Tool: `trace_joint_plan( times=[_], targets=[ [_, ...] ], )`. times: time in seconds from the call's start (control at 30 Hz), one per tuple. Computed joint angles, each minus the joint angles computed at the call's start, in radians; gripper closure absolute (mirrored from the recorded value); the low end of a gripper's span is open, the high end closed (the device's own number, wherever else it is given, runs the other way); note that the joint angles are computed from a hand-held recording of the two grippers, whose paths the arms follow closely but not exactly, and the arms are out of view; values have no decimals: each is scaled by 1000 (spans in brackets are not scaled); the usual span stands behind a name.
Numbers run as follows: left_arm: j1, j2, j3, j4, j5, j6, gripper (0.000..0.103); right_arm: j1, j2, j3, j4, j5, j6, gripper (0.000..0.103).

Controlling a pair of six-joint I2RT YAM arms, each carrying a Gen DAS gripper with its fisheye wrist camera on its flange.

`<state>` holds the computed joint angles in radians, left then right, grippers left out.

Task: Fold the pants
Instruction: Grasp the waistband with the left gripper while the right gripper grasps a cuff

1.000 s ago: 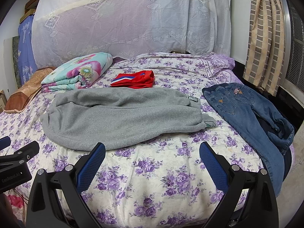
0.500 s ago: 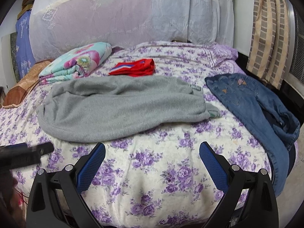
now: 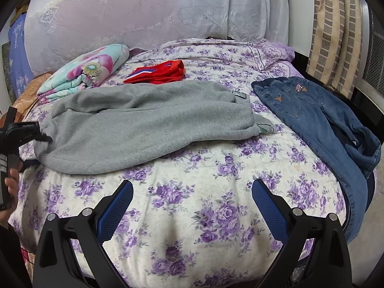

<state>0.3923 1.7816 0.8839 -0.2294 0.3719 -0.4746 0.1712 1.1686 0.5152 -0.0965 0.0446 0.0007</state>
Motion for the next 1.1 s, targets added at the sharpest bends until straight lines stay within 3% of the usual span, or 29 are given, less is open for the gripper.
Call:
trace_joint_plan(
  times=[0.03,0.1,0.17,0.27,0.37,0.5,0.6,0.7,0.73,0.8,0.83,0.93,1.03,1.1],
  targets=[
    [9,16,16,4,16,11,81,-3,2,-1,5,2,-7,3],
    [23,27,20,29,35,19,83,-24,-2,-8,17,-14,-37,3],
    [19,-20,-29,82,-4,37,86,-66,-3,-13,26,-60,-78,3],
    [21,-99,-133,173,-34,43,90,-192,69,42,-12,-218,-149,3],
    [44,-101,-183,230,1,36,89,-325,249,209,-108,-410,-153,3],
    [43,-73,-167,239,-2,56,89,-400,604,546,-242,-596,-39,4],
    [40,-73,-158,222,-7,76,89,-398,817,754,-318,-643,56,17],
    [52,-56,-142,208,12,97,89,-371,945,880,-307,-553,132,23],
    [57,-49,-138,207,19,100,89,-372,990,924,-317,-541,159,30],
    [65,-28,-121,200,29,100,89,-388,1082,1002,-307,-578,228,57],
    [66,-18,-113,199,29,94,89,-398,1118,1023,-279,-608,250,88],
    [41,-16,-86,175,-24,76,90,-420,1165,1055,-257,-693,302,93],
    [12,-120,-136,156,-96,91,91,-437,1015,906,-193,-704,252,94],
    [28,-198,-185,140,-90,105,91,-470,929,835,-226,-754,200,94]
  ],
)
